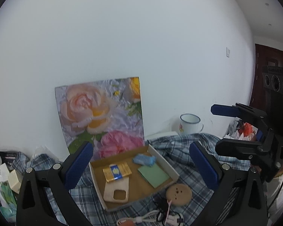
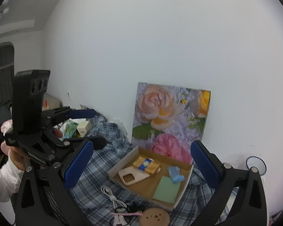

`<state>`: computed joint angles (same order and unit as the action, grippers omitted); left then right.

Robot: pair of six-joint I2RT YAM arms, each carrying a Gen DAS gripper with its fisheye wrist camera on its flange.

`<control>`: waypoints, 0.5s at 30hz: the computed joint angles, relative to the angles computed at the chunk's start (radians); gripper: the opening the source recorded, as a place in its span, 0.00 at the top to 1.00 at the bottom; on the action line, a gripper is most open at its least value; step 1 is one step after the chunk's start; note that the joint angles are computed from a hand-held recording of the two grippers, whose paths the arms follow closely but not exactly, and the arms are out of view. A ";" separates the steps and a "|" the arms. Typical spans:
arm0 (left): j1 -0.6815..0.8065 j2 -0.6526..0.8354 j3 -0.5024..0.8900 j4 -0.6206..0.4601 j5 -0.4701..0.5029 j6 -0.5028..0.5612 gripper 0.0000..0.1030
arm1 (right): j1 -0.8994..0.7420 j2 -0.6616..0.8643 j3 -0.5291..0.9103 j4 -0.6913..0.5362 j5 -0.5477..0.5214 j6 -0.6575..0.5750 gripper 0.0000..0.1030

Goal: Organize soft objects

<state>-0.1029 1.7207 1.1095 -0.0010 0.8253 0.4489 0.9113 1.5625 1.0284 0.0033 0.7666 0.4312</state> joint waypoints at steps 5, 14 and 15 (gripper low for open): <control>-0.015 0.030 -0.014 -0.011 -0.013 0.031 0.00 | 0.017 0.007 -0.052 0.000 0.015 0.074 0.00; -0.041 0.100 0.003 -0.051 -0.045 0.110 0.00 | 0.003 0.051 -0.142 0.009 -0.019 0.167 0.00; -0.045 0.109 0.008 -0.059 -0.050 0.115 0.00 | -0.001 0.056 -0.153 0.016 -0.026 0.176 0.00</control>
<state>-0.1481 1.8293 1.1177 -0.0596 0.7755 0.5644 0.9103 1.6187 0.8754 0.0194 0.7402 0.6069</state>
